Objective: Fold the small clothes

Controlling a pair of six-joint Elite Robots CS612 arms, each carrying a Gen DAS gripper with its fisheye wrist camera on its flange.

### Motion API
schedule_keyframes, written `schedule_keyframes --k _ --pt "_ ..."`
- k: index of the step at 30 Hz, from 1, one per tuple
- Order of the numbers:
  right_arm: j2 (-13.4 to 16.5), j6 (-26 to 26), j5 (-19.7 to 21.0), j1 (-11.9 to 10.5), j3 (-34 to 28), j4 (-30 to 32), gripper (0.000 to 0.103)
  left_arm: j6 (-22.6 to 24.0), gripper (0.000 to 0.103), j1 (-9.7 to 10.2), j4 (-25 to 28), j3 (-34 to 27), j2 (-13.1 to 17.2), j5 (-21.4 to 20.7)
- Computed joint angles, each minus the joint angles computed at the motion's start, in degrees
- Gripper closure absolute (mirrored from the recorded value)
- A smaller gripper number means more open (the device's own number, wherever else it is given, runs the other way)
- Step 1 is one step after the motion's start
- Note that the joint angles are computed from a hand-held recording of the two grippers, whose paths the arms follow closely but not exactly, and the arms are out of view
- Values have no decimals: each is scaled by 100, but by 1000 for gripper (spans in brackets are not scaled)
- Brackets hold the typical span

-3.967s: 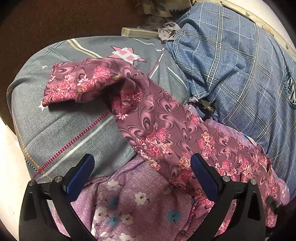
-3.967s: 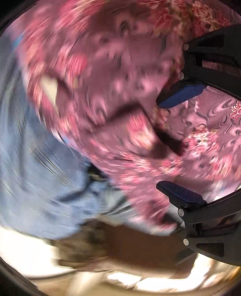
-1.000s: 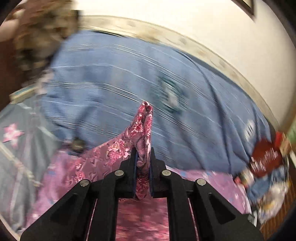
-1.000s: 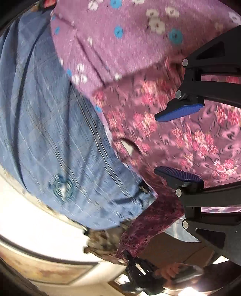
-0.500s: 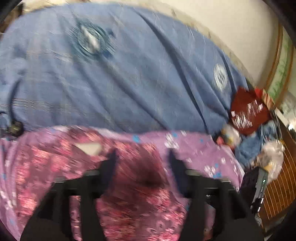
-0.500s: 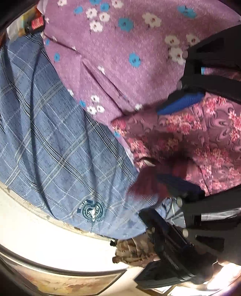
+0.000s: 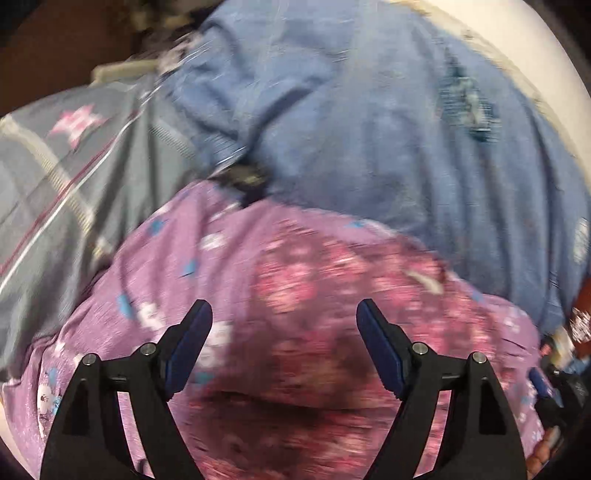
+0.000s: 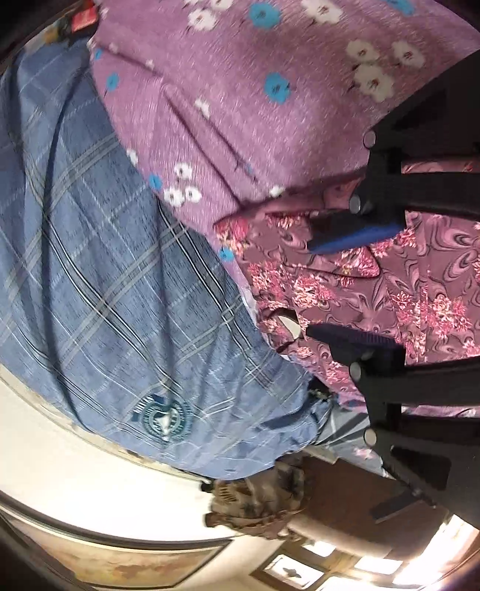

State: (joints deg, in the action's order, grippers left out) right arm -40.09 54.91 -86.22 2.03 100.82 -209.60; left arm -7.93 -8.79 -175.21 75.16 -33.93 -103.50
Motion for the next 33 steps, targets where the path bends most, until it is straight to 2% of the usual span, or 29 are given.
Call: schedule_keyframes --k 3,5,7,8,9,10,12,13,14,16,18,20,21,23,24,27,31,33 --pt "96 1 117 20 -177 134 67 240 22 -57 221 -93 90 415" --pt "150 -56 38 56 -298 370 67 711 22 -177 471 -128 138 996" --pt "172 74 -15 53 -386 901 65 1210 21 -271 827 -207 217 1535" --pt "169 181 81 25 -417 1247 66 1366 21 -300 939 -234 248 1640" --pt "252 387 339 -31 -446 1446 69 1327 21 -291 840 -246 259 1616" --pt "255 469 356 -49 -434 1406 71 1306 22 -275 778 -230 237 1563" --pt "169 430 228 -19 -392 1492 71 1271 22 -225 426 -141 186 1248" --pt "122 342 79 20 -374 1522 67 1230 22 -205 334 -108 160 1109" --pt "98 231 -201 96 -361 1386 66 1186 22 -180 256 -63 128 903" --pt "116 -60 -239 148 -388 1106 64 1160 21 -156 112 4 101 560" --pt "159 -311 -115 176 -475 1066 59 1388 19 -234 382 -30 123 700" --pt "187 -328 84 173 -603 1633 55 1663 18 -345 899 -146 200 1126" --pt "240 -345 193 168 -678 1953 56 1685 17 -352 847 -145 216 1149" --pt "221 -554 -62 229 -711 2036 57 1710 17 -345 823 -66 133 1133" --pt "178 -631 -26 234 -699 2124 56 1714 17 -316 811 -2 79 1001" --pt "142 -603 24 268 -589 1723 52 1544 17 -212 177 440 -145 726" --pt "31 -836 -369 474 -340 1227 49 1407 17 1 -633 1120 -516 127" --pt "-26 -883 -490 577 -218 987 47 1432 17 89 -764 1328 -646 -35"
